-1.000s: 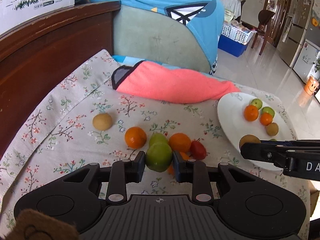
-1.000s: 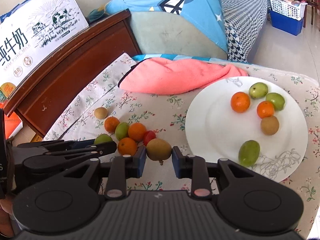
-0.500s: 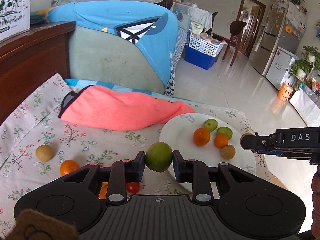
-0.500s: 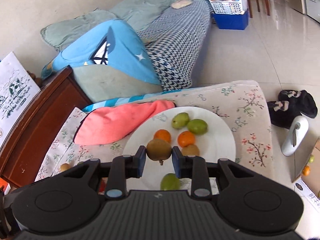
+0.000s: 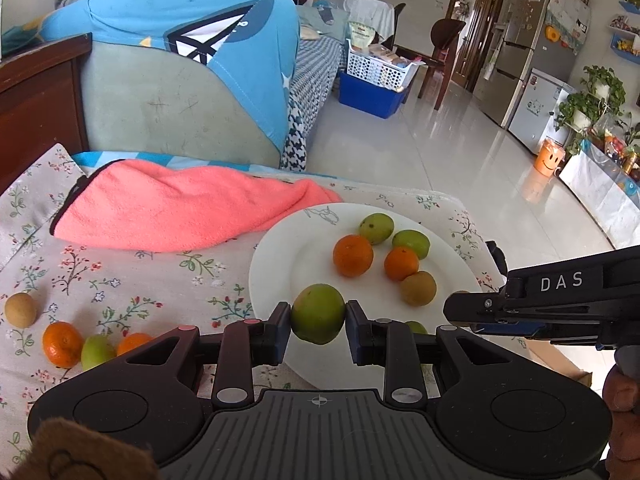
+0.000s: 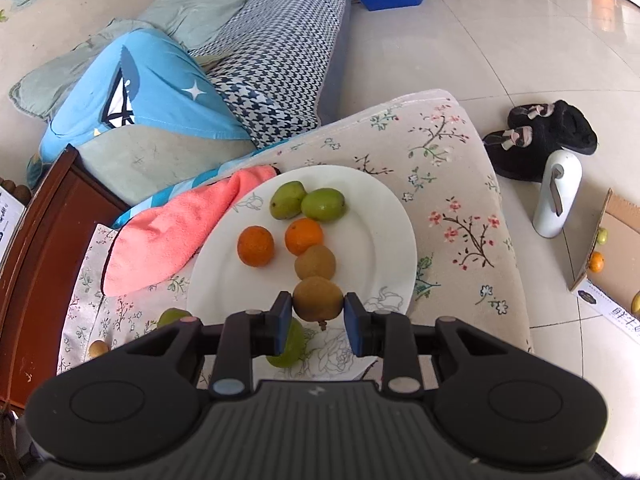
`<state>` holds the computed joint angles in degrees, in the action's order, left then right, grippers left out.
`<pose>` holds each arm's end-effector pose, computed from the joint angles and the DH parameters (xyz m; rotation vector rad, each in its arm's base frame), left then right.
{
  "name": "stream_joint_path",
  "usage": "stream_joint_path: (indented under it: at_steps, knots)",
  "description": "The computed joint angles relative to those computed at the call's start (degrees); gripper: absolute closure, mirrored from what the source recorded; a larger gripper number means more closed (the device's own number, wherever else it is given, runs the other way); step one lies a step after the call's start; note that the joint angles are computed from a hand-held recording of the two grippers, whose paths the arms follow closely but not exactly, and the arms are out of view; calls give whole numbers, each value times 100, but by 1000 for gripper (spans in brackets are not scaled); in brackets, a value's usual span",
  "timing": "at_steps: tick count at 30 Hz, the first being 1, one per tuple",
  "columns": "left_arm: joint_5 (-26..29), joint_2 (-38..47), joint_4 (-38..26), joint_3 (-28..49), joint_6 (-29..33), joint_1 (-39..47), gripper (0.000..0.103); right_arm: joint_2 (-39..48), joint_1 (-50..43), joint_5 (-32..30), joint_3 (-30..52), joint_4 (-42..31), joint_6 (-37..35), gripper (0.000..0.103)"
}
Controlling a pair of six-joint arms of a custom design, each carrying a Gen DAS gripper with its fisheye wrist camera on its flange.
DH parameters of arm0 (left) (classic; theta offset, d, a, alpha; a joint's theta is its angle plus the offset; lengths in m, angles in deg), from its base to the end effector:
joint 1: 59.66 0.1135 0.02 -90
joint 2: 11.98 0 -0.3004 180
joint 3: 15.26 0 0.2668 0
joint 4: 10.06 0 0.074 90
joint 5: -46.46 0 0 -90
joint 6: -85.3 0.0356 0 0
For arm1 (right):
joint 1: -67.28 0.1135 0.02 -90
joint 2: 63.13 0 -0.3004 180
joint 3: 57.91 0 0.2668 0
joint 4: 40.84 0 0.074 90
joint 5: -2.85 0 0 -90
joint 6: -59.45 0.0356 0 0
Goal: Organize fruits
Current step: 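Carry the brown fruit onto the plate with the right gripper while the left places the lime there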
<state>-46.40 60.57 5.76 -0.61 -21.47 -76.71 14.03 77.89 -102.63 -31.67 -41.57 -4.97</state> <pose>0.1468 -0.0432 0.1006 -0.0200 2.3164 -0.2441 0.1837 0.0441 0.1143 0.2104 2.5164 0.5983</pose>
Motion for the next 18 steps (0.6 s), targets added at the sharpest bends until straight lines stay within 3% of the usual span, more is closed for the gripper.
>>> stream_joint_path:
  at_steps: [7, 12, 18]
  knots:
    - [-97, 79, 182, -11, -141, -213, 73, 155, -10, -55, 11, 130, 170, 72]
    - [-282, -695, -491, 49, -277, -201, 56, -40, 46, 3, -37, 183, 164, 72]
    - [-163, -1880, -1931, 312, -218, 405, 51, -260, 274, 34, -38, 184, 89, 72]
